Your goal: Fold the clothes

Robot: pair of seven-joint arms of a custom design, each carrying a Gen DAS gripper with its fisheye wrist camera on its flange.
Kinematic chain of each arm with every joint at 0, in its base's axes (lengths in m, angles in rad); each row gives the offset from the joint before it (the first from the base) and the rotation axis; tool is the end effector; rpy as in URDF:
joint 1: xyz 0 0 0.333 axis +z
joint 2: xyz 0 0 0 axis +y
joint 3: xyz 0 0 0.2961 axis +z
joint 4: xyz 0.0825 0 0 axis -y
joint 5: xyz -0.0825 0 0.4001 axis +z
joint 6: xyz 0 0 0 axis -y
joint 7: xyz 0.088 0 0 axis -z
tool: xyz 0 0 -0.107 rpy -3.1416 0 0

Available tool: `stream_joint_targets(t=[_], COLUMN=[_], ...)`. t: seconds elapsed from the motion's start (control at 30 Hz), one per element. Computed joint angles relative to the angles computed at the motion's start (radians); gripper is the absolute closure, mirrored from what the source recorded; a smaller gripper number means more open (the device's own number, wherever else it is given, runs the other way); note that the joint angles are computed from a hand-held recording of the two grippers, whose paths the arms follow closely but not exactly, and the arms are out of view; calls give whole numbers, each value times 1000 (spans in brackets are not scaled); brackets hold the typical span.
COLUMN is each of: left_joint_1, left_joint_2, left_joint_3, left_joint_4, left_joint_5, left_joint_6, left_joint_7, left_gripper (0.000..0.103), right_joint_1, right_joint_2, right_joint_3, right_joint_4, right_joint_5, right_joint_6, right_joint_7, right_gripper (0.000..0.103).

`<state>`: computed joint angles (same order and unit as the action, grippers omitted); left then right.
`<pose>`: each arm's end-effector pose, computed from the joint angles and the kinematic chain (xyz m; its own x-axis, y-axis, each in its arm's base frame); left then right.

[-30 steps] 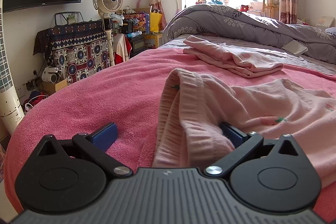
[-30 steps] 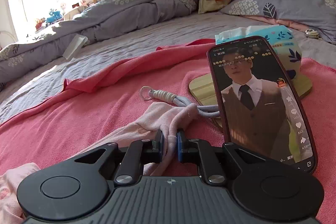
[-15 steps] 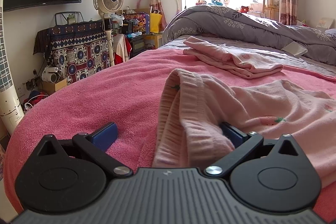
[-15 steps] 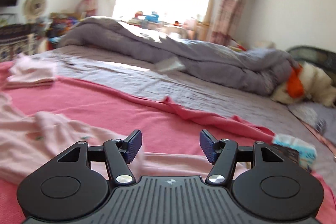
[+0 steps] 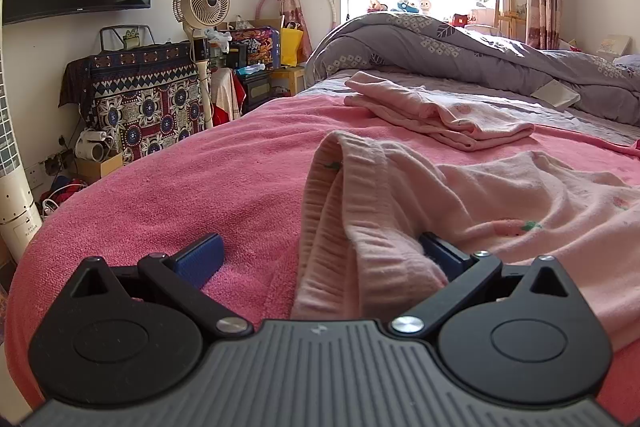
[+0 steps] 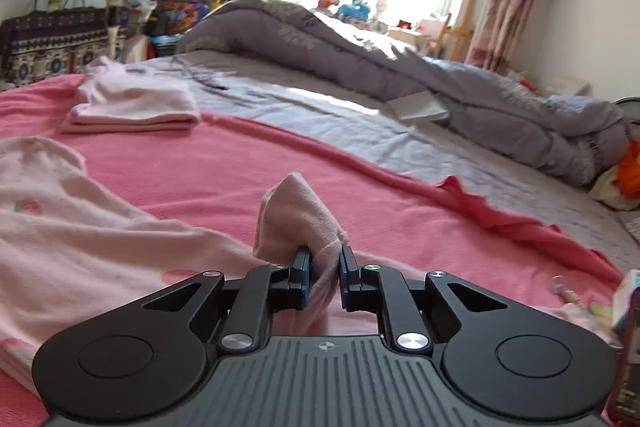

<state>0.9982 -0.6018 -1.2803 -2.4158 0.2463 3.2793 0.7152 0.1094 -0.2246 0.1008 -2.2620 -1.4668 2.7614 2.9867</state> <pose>0.4905 -0.2177 0.4467 0.0384 -0.9992 -0.0132 -0.4335 -0.0047 -0.9012 0.5083 0.1531 0.4767 -0.1042 -0.9657 0.2380 -0.4779 -0.1613 -0.8635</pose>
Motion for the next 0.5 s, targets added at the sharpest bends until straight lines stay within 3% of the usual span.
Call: stream_joint_targets(t=[0.1,0.2,0.27,0.33,0.43,0.5], left_joint_1=[4,7,6,8,6,4], left_joint_2=[-3,-5,-7,-8,-9,-8], left_joint_3=[-4,-7,-7,-8,-6,-3], left_joint_4=[3,4,3,5,5,4], left_joint_5=[-2,-2,-1,-1,2,4], left_joint_6=[-1,-2,-3,-5,-8,-8], left_joint_7=[-5,-10,-12,-15,-18,-18], left_gripper=[0,0,0,0,0,0], right_joint_1=[-51,-112,-155,-206,-248,-244], right_joint_2=[-83,-118,-172,-237,-298,-321], right_joint_3=[-25,-65,-104,-123,-130,-168], right_joint_4=[-51,-84,-151,-232,-313,-365], right_joint_5=[29,161,222,197,218,295], right_joint_6=[-97,-172,-105,9,113,211], right_joint_7=[63,48,66,153,197,195], right_gripper=[87,80,58,39,39,39])
